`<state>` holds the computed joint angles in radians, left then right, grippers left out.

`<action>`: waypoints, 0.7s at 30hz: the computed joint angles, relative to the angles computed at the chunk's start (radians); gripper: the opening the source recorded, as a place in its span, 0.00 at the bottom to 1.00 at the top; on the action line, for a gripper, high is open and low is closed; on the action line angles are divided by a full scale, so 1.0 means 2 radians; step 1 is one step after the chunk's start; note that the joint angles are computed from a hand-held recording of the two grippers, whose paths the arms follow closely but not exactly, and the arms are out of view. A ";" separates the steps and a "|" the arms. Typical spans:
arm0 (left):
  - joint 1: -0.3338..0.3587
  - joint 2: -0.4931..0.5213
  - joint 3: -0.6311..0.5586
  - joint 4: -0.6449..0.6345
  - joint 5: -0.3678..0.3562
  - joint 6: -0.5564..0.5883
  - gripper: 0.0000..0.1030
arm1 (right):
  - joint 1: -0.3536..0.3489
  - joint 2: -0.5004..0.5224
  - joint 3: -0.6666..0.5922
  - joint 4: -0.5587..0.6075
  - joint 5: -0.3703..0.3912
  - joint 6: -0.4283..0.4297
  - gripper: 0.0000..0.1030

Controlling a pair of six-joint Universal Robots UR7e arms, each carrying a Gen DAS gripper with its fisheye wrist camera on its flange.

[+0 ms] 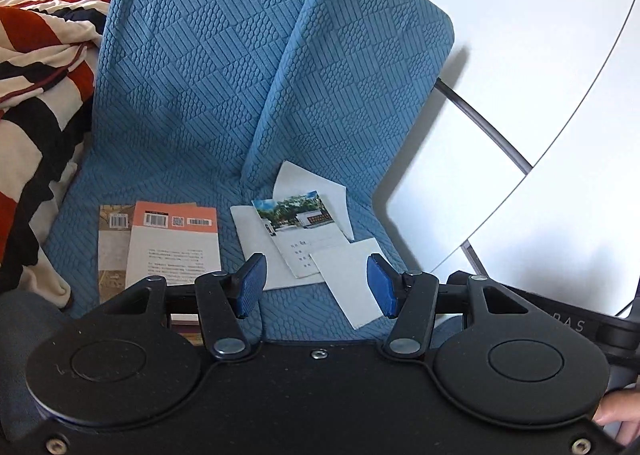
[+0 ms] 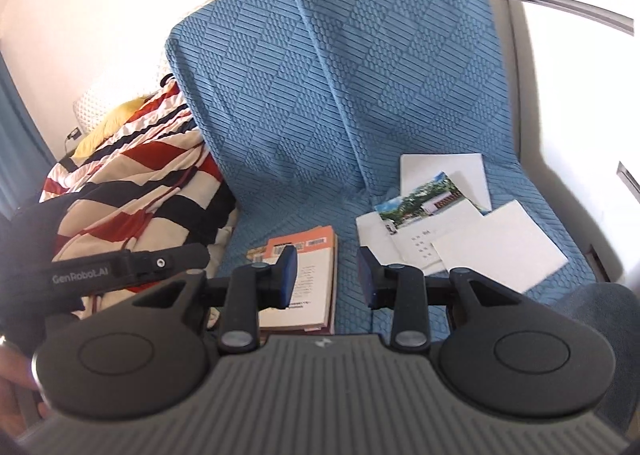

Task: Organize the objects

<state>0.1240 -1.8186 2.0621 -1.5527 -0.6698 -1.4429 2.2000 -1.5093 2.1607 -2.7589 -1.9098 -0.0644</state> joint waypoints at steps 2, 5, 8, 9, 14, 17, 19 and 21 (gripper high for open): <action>-0.004 0.000 0.003 0.002 -0.002 -0.003 0.52 | -0.001 -0.008 0.006 0.003 -0.002 0.002 0.36; -0.009 -0.008 0.012 -0.003 -0.007 -0.011 0.52 | -0.001 -0.019 0.018 -0.002 -0.005 0.001 0.36; -0.016 -0.011 0.017 0.005 -0.010 -0.024 0.52 | 0.003 -0.029 0.030 -0.016 -0.016 -0.003 0.36; -0.018 -0.012 0.019 0.002 -0.011 -0.024 0.52 | 0.003 -0.033 0.034 -0.022 -0.016 -0.006 0.36; -0.025 -0.007 0.030 -0.029 -0.008 0.001 0.52 | 0.008 -0.046 0.045 -0.025 -0.034 -0.026 0.36; -0.016 0.000 0.039 -0.064 -0.015 0.025 0.52 | 0.006 -0.053 0.055 -0.037 -0.043 -0.038 0.42; -0.008 0.006 0.043 -0.080 -0.020 0.039 0.52 | 0.000 -0.057 0.063 -0.045 -0.045 -0.040 0.42; 0.001 0.011 0.049 -0.103 -0.028 0.058 0.52 | -0.006 -0.059 0.069 -0.053 -0.045 -0.037 0.42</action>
<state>0.1252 -1.7960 2.1596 -1.7597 -0.7267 -1.3264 2.1880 -1.6279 2.2996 -2.8657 -2.0001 -0.1375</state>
